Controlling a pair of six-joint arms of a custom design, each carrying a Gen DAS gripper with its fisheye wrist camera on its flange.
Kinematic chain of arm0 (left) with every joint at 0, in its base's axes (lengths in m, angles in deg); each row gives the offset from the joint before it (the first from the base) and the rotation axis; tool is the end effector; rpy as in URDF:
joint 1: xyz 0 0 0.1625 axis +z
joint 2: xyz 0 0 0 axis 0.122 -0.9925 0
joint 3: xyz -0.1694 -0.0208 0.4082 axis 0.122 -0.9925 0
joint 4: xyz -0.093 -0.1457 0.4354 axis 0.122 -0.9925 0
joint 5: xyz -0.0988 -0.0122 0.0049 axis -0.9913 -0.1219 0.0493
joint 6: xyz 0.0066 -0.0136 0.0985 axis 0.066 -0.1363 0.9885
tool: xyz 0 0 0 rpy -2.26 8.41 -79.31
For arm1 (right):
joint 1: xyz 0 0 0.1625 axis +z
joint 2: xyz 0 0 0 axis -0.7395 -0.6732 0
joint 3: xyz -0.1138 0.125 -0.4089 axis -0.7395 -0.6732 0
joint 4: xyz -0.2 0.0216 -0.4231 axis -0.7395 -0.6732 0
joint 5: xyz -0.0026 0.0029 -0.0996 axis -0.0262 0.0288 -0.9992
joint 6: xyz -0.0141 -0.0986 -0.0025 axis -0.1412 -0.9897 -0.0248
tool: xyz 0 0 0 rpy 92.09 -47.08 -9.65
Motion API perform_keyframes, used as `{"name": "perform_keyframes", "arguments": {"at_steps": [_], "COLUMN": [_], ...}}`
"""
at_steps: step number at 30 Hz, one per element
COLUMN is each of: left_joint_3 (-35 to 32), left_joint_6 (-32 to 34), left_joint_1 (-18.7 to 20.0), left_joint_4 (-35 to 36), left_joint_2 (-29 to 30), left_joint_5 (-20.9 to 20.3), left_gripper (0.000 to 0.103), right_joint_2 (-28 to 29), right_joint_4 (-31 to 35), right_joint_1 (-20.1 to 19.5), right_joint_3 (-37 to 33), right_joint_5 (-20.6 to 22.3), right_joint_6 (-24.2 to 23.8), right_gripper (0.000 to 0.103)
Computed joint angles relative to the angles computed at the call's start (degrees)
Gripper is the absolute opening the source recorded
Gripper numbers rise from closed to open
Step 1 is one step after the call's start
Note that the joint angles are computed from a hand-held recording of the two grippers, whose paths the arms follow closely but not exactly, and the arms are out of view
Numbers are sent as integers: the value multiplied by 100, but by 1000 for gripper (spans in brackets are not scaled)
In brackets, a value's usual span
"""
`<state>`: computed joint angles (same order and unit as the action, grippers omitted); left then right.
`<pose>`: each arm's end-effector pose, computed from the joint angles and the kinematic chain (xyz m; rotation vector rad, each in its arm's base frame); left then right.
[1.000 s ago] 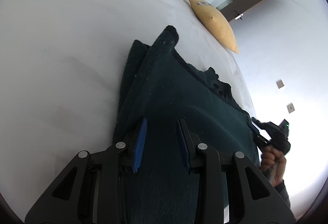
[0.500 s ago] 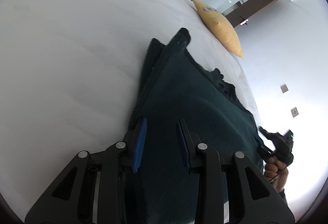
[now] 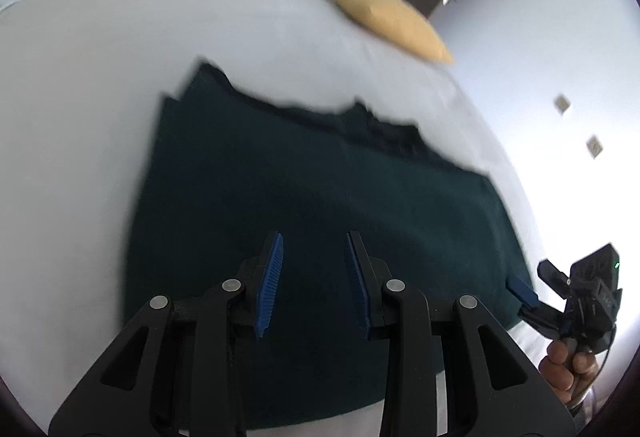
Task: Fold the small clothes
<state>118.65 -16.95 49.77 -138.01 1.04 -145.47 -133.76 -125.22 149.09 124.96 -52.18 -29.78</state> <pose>-0.1951 -0.6217 0.2088 0.3701 2.7502 -0.7298 0.2331 -0.4966 0.1755 0.2001 2.7278 -1.1382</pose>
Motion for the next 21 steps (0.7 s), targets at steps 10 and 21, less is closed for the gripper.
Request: {"name": "perform_keyframes", "arguments": {"at_steps": [10, 21], "left_joint_3": [466, 1185], "left_joint_6": [-29, -460], "left_joint_1": [426, 393], "left_joint_4": [-258, -287], "left_joint_2": [-416, -1253], "left_joint_5": [-547, -341], "left_gripper": [30, 31], "right_joint_2": [-590, -818], "right_joint_4": [-1122, -1402], "right_joint_1": [-659, 5], "right_joint_3": [991, 1203], "right_joint_5": [-369, -1080], "right_joint_6": [309, 572], "right_gripper": [40, 54]}}
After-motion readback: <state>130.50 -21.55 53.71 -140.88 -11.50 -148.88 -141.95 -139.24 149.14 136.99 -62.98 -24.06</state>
